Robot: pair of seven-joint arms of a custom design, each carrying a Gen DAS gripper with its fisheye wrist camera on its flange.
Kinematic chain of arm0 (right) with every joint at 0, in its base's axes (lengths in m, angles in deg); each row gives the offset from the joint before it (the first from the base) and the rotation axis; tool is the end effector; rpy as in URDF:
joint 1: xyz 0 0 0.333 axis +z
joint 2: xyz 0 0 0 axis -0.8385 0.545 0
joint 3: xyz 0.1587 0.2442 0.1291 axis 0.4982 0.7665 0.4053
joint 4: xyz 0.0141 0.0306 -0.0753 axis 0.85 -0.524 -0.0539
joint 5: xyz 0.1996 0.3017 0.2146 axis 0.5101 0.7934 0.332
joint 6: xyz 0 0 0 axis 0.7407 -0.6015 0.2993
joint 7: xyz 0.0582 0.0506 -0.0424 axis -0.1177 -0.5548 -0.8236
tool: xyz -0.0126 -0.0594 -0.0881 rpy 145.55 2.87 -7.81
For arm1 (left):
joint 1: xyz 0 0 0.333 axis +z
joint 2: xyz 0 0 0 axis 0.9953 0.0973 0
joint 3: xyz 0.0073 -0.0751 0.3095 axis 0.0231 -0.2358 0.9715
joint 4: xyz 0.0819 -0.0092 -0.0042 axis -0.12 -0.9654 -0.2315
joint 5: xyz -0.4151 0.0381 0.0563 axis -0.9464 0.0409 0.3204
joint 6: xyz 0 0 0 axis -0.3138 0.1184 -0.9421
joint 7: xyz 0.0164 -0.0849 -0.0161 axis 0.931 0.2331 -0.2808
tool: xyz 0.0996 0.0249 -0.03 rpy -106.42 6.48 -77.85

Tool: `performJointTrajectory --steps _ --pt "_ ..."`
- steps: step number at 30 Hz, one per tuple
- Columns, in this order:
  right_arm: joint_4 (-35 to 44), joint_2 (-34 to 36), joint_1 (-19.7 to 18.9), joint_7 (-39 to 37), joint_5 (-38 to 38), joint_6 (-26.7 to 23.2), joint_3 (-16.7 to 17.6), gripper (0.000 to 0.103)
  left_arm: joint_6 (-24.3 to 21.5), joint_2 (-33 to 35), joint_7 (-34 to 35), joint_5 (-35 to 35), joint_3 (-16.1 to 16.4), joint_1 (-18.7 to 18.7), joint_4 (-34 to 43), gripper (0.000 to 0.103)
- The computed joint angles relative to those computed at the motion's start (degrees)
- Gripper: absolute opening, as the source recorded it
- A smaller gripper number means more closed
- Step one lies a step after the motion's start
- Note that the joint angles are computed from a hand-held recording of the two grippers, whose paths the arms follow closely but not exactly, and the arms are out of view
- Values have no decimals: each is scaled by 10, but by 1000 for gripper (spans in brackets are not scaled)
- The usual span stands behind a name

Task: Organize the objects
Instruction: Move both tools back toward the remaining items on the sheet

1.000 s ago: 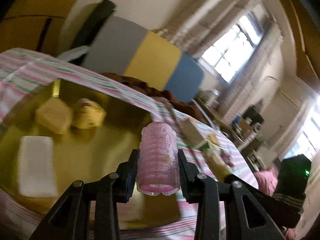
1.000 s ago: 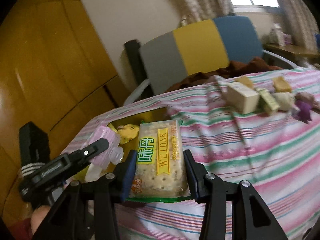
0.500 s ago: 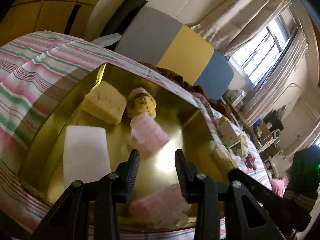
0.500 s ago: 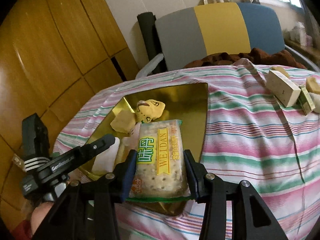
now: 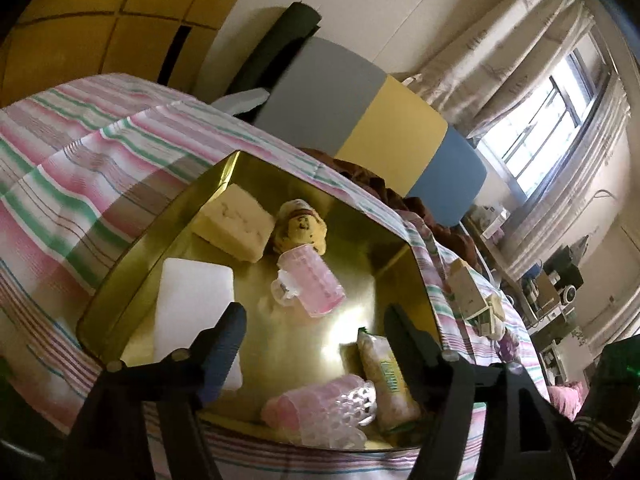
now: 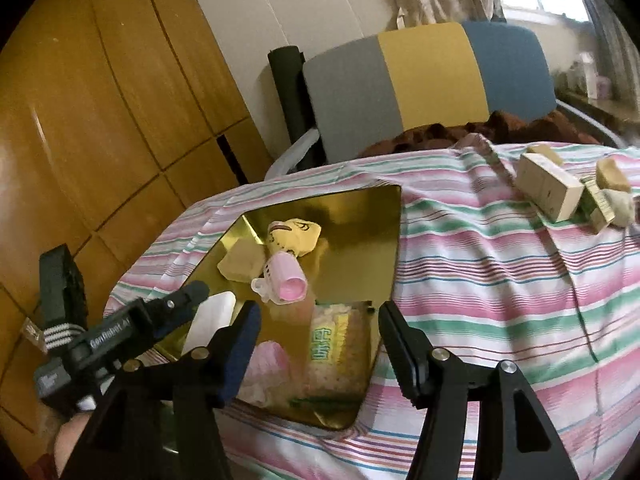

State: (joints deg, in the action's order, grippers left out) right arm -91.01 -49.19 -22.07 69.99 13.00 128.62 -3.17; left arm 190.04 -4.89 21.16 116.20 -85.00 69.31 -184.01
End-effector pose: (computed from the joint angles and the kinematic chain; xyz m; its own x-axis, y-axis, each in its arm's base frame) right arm 0.5851 0.4230 0.5438 0.3119 -0.8921 -0.3269 -0.6501 0.0505 -0.7582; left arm 0.5975 -0.2886 0.5077 0.0670 -0.8567 0.5114 -0.6165 -0.4385 -0.6539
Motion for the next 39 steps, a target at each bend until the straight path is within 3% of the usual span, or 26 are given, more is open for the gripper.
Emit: performJointTrajectory --steps 4,11,25,39 --pt "-24 -15 3 21 -9 8 -8 62 -36 -5 -32 69 8 -19 17 73" --pt "-48 -31 -12 53 -13 -1 -7 62 -53 5 1 67 -15 -20 42 85" --pt "-92 -58 -46 88 -28 -11 -1 63 -67 37 150 -57 -50 -35 78 85" --pt "-163 -104 -94 177 -118 -16 -16 63 -126 124 367 -162 -100 -69 211 85"
